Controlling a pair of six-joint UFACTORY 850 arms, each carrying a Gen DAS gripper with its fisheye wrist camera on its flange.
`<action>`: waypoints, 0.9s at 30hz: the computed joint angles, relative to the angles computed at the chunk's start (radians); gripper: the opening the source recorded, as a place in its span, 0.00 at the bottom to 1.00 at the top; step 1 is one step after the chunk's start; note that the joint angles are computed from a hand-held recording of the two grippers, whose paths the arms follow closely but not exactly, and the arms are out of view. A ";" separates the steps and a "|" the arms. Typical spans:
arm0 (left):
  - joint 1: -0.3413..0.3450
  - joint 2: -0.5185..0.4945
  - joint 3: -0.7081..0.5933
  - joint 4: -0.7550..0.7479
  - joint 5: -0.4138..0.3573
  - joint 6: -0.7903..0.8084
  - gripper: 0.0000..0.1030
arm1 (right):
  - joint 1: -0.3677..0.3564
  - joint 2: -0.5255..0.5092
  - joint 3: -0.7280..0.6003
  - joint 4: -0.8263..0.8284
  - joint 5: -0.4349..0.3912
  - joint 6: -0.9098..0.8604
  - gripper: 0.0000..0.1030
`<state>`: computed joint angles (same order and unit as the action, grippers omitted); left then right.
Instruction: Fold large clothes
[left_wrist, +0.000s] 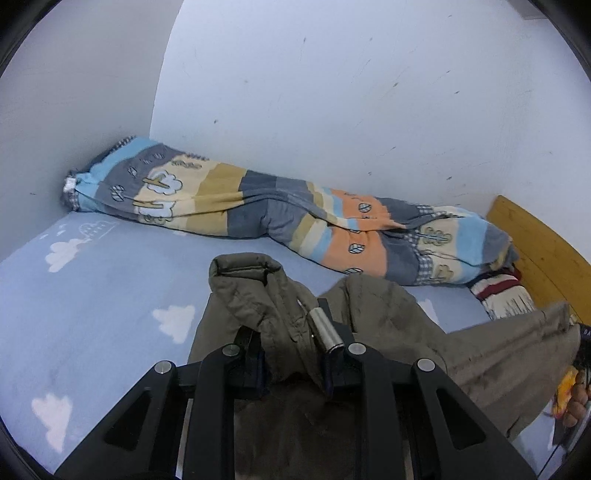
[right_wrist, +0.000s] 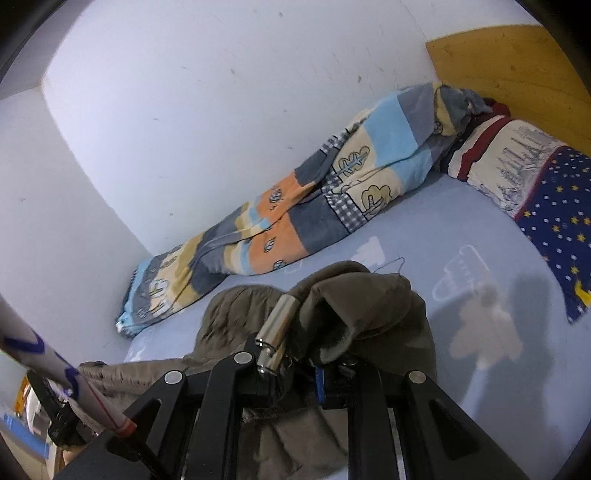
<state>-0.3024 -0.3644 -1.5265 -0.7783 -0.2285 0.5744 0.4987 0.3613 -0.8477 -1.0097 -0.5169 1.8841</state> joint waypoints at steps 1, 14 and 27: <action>0.002 -0.034 -0.046 0.061 -0.023 -0.072 0.26 | -0.041 -0.031 -0.012 0.010 0.038 -0.013 0.14; 0.053 -0.185 -0.254 -0.038 -0.137 -0.011 0.40 | -0.288 -0.421 -0.190 0.196 0.193 -0.197 0.15; -0.159 -0.349 -0.418 0.248 -0.310 -0.064 0.40 | -0.375 -0.443 -0.197 0.717 0.311 -0.662 0.50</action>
